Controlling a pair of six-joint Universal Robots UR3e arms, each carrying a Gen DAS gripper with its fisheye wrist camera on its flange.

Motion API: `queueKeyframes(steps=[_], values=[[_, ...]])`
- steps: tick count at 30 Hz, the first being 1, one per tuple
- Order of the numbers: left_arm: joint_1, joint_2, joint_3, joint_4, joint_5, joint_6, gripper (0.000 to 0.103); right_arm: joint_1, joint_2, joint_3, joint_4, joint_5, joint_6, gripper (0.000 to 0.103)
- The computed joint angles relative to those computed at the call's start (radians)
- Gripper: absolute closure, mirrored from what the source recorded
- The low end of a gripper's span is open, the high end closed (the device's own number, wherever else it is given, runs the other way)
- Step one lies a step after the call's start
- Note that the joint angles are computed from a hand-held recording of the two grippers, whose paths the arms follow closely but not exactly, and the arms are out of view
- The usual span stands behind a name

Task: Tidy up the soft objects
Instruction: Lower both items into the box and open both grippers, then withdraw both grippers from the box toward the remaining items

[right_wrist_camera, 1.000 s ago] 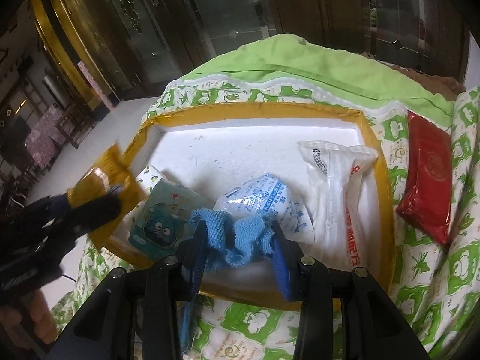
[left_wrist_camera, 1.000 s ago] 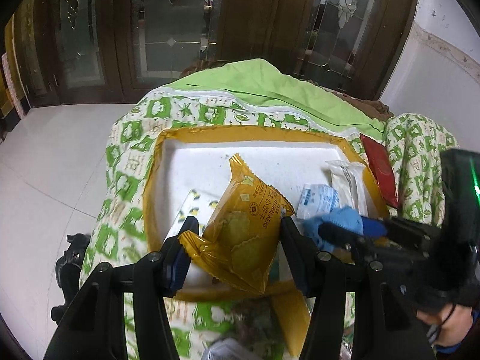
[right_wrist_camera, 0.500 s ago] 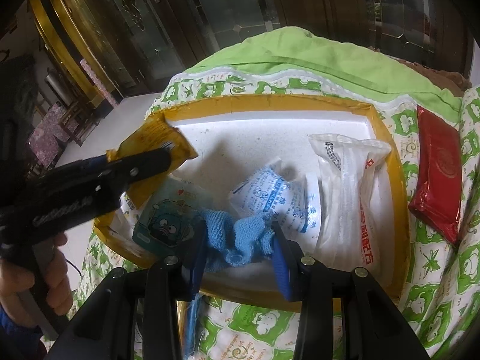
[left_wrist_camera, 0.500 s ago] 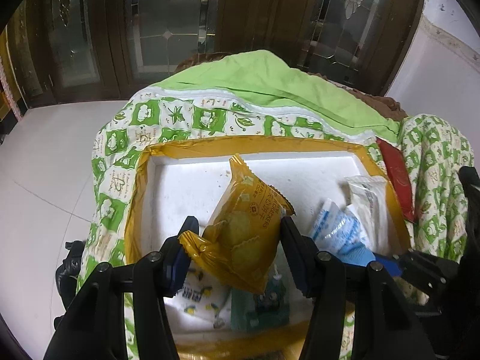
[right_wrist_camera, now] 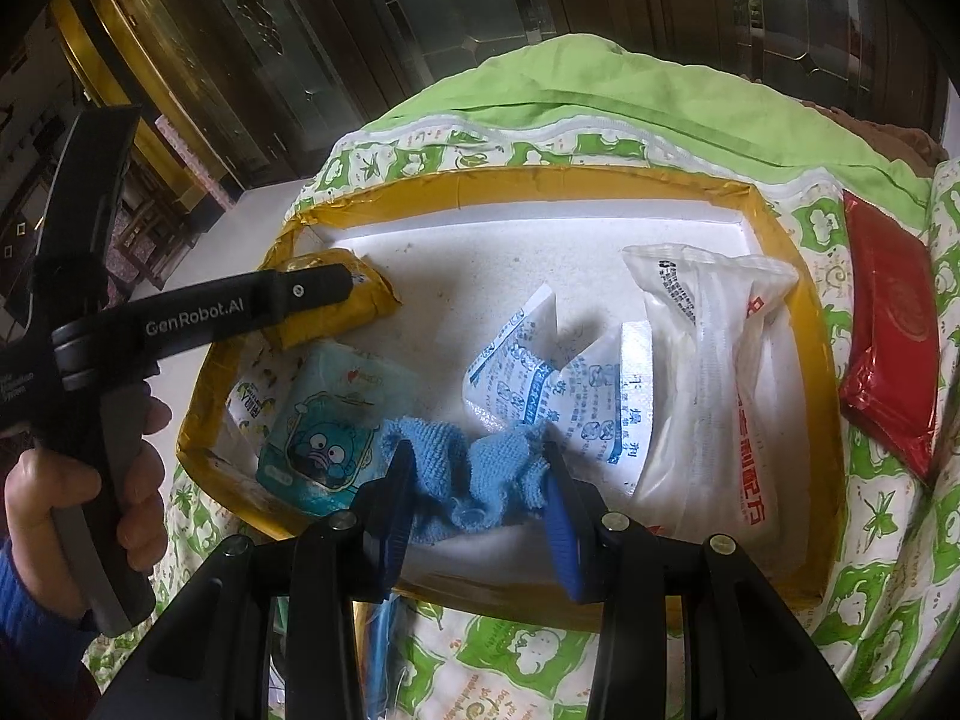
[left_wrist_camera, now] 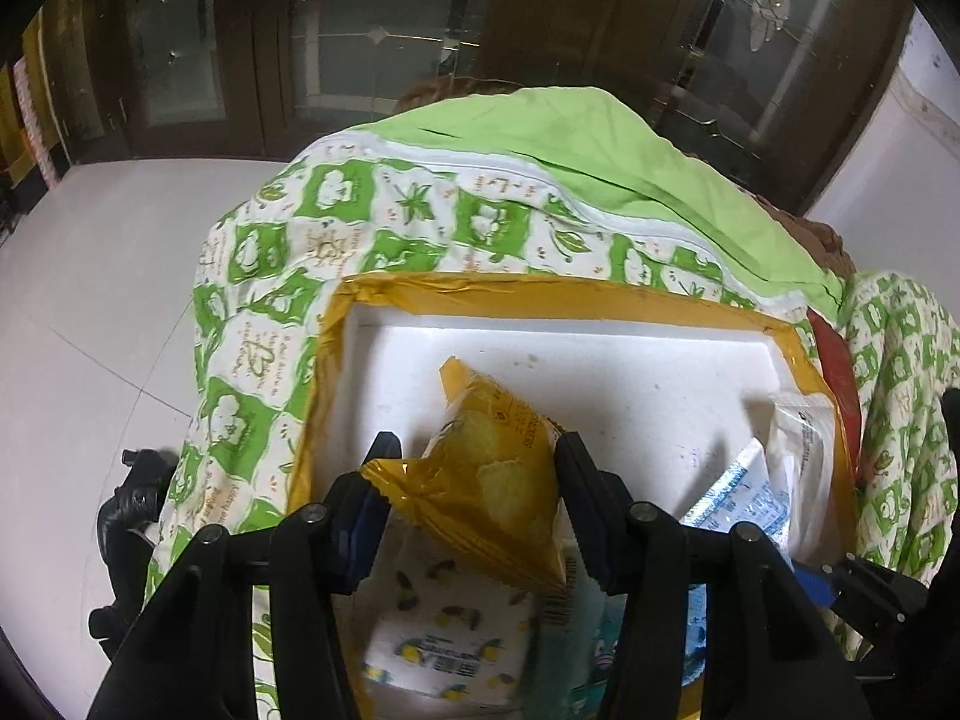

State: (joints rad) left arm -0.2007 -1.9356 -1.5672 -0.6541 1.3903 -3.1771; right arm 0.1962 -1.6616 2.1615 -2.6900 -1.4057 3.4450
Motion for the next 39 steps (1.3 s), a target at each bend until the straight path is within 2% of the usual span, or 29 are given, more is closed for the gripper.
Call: queueKeyframes(steps=[7, 11, 15, 23, 28, 31, 33, 39], values=[[-0.011, 0.009, -0.022, 0.029, 0.036, 0.013, 0.046, 0.002, 0.046, -0.002, -0.039, 0.005, -0.007, 0.059], [-0.022, 0.029, -0.051, 0.044, 0.043, 0.021, 0.032, -0.005, 0.052, 0.013, -0.073, 0.024, 0.002, 0.055], [-0.041, 0.067, -0.087, 0.060, 0.060, 0.017, 0.021, 0.001, 0.018, 0.044, -0.108, 0.004, 0.013, 0.044], [-0.079, 0.203, -0.176, 0.058, 0.093, 0.006, 0.015, 0.004, -0.170, 0.160, -0.126, -0.024, 0.034, 0.024], [-0.099, 0.316, -0.258, 0.038, 0.123, -0.014, 0.012, 0.038, -0.292, 0.214, -0.099, -0.078, 0.054, 0.009], [-0.092, 0.429, -0.374, 0.039, 0.110, -0.033, 0.008, 0.110, -0.354, 0.229, -0.078, -0.179, 0.077, 0.006], [-0.089, 0.512, -0.461, 0.041, 0.109, -0.034, 0.008, 0.134, -0.402, 0.245, -0.055, -0.206, 0.085, 0.003], [-0.102, 0.770, -0.714, 0.039, 0.161, -0.052, 0.008, 0.143, -0.582, 0.319, 0.070, -0.203, 0.132, 0.001]])
